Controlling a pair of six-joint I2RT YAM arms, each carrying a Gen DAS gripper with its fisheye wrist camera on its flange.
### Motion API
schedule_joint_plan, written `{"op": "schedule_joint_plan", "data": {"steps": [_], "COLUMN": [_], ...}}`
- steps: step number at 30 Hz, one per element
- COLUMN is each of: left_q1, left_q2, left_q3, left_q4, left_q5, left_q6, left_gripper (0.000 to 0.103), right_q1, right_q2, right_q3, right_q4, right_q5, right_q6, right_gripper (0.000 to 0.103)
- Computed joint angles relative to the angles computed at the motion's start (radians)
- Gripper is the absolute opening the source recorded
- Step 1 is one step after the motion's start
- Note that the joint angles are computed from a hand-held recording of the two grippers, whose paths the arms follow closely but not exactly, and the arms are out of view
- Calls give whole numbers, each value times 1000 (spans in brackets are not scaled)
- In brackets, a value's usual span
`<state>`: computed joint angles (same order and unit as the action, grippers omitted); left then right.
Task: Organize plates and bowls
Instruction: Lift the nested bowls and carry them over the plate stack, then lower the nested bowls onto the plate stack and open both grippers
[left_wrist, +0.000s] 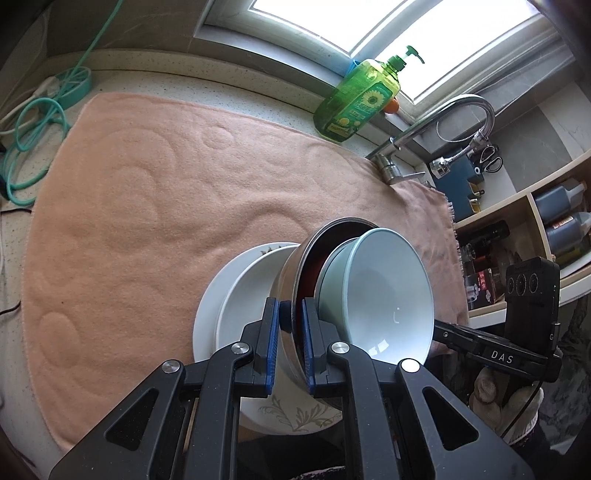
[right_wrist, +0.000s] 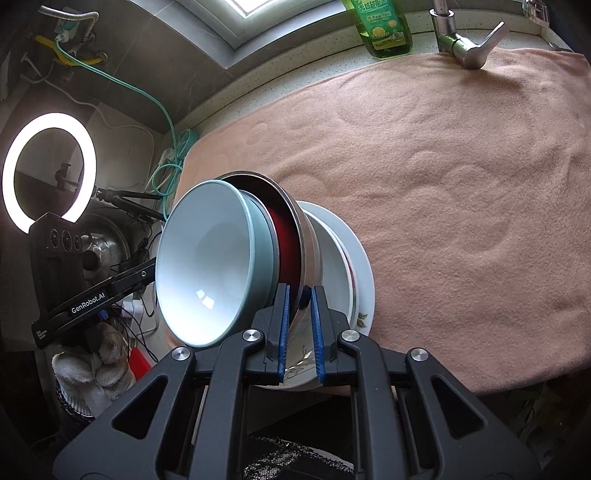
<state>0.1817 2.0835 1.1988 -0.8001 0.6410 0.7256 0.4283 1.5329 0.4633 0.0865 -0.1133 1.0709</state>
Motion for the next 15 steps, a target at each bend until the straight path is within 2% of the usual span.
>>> {"op": "schedule_joint_plan", "data": {"steps": [15], "left_q1": [26], "left_q2": [18], "left_q3": [-8], "left_q4": [-5], "left_q5": [-24], "left_q6": [29], "left_gripper": [9], "right_q1": [32], "right_q2": [59], "right_q3": [33], "right_q4": [-3], "right_q5": [-10], "right_q6": [4], "right_gripper": [12]}}
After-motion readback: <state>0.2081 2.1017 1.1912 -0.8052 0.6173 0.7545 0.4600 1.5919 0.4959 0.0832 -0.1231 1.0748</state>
